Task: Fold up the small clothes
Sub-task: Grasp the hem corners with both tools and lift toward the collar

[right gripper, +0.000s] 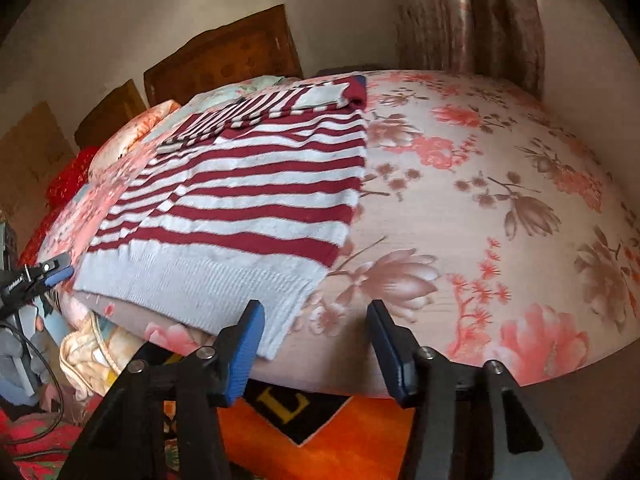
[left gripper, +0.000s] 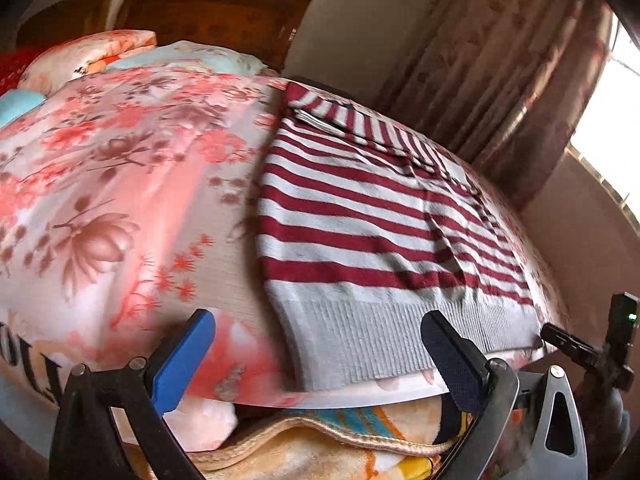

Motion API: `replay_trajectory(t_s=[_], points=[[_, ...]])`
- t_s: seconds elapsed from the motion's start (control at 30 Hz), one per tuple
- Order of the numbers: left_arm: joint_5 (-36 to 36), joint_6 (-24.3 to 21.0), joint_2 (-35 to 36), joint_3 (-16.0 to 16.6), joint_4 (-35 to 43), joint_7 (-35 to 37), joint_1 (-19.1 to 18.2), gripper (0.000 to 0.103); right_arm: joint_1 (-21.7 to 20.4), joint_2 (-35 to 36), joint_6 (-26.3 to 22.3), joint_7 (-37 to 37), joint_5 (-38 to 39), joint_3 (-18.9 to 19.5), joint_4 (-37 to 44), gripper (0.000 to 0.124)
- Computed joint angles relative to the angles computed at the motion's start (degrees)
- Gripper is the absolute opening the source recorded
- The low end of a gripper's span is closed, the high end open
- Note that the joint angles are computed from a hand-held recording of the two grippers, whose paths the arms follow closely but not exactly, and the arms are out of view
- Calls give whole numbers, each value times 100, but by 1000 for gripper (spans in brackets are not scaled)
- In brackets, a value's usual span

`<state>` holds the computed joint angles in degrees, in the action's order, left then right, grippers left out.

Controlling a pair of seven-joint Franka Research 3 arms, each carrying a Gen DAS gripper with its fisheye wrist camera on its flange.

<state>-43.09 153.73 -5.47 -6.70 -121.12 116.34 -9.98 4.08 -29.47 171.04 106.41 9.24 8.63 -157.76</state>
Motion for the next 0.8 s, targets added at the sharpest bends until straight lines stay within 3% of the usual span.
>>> replay_trajectory(t_s=[0.13,0.23,0.4,0.47,0.53,0.8], points=[[-13,-31,-47,-68,-48,236,-99,103,47,222,2,-54,-184,206,186,43],[349,135,-29,-113,-82,54,-114,103,-583,245,-165,405,-835,920,316,41],[592,128,25,-85,-17,-331,-77,103,-272,221,-184,553,-804,531,276,32],[706,166,23,-107,-37,-407,-88,103,-401,228,-229,703,-949,670,312,33],[354,28,30,-59,10,-113,-153,103,-594,237,-264,933,-1191,891,358,34],[459,17,99,-128,111,-324,-100,103,-686,313,-118,1332,-1575,950,373,34]])
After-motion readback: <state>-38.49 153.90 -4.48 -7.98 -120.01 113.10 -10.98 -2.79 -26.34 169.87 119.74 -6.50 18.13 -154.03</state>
